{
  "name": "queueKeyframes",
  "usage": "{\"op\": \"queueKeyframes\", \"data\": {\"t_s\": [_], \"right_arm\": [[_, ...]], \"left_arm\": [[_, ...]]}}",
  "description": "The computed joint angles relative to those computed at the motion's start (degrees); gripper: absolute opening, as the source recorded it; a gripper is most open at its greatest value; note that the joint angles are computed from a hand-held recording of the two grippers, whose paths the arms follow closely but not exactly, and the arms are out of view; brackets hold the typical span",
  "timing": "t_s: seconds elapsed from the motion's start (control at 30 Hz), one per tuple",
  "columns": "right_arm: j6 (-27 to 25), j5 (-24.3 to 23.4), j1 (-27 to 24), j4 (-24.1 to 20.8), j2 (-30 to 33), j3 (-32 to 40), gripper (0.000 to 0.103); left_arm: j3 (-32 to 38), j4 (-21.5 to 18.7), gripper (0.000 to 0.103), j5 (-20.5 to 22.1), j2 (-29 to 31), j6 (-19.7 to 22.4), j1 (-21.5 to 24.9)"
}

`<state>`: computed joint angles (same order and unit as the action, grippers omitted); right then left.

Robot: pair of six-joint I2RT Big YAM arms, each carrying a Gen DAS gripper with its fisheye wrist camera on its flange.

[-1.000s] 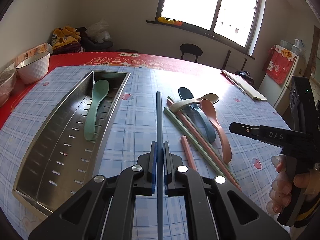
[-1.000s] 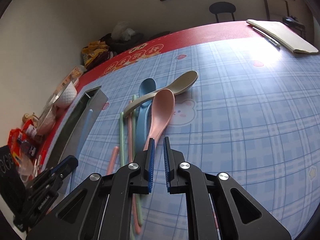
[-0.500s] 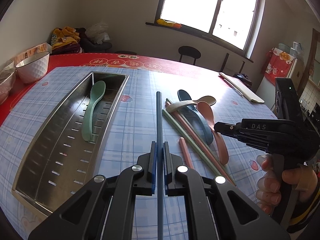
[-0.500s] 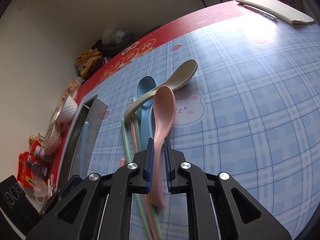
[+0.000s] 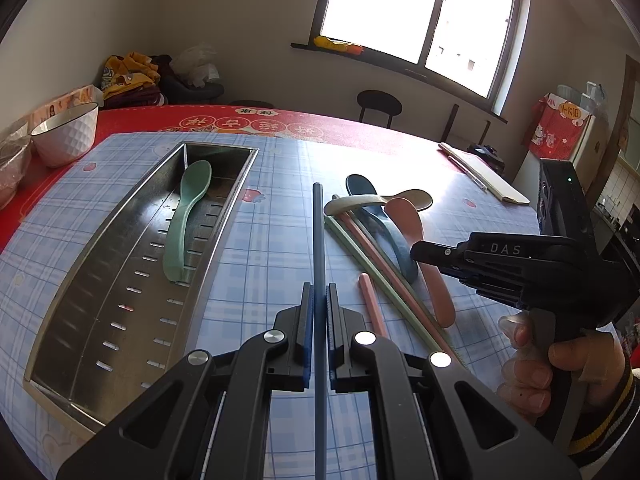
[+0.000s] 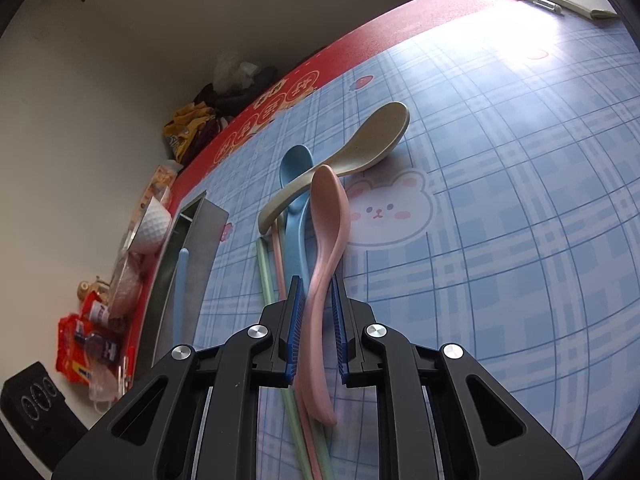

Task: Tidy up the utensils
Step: 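Grasp the pink spoon handle with the right tool and lift it, then lower the blue chopstick into the steel caddy and open the left tool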

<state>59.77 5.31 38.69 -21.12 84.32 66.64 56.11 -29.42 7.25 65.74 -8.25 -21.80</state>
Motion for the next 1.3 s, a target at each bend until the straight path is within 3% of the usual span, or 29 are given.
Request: {"op": "queueKeyframes", "data": {"t_s": [0.2,0.4,0.6,0.9,1.13,1.3], "right_arm": [[1.16,0.40,0.24,5.04,-1.38,-3.20,0.007],[-0.88,5.46,1.41,11.38,-4.46,-6.92,0.007],[-3.91,7.26,1.83,11.65,-4.94,-6.62,0.007],[-2.51,6.18,1.22,14.10,-5.80,-8.36,0.007],[-2.54,5.66,1.25,14.26,-5.78,-8.39,0.007],[-2.21,5.05,1.13,14.61,-5.81,-8.64,0.007]], "left_arm": [[0.00,-0.32,0.006,-0.07,-0.10,0.18,-0.12],[-0.12,-0.17,0.006,0.10,-0.29,0.05,-0.04],[0.01,-0.02,0.006,0.02,-0.22,0.09,-0.09],[-1.53,3.13,0.006,3.43,-1.83,-1.36,1.68],[4.59,-5.94,0.006,14.94,-0.36,-3.33,6.17],[10.87,-11.16,0.006,17.11,1.69,-2.96,10.75]]}}
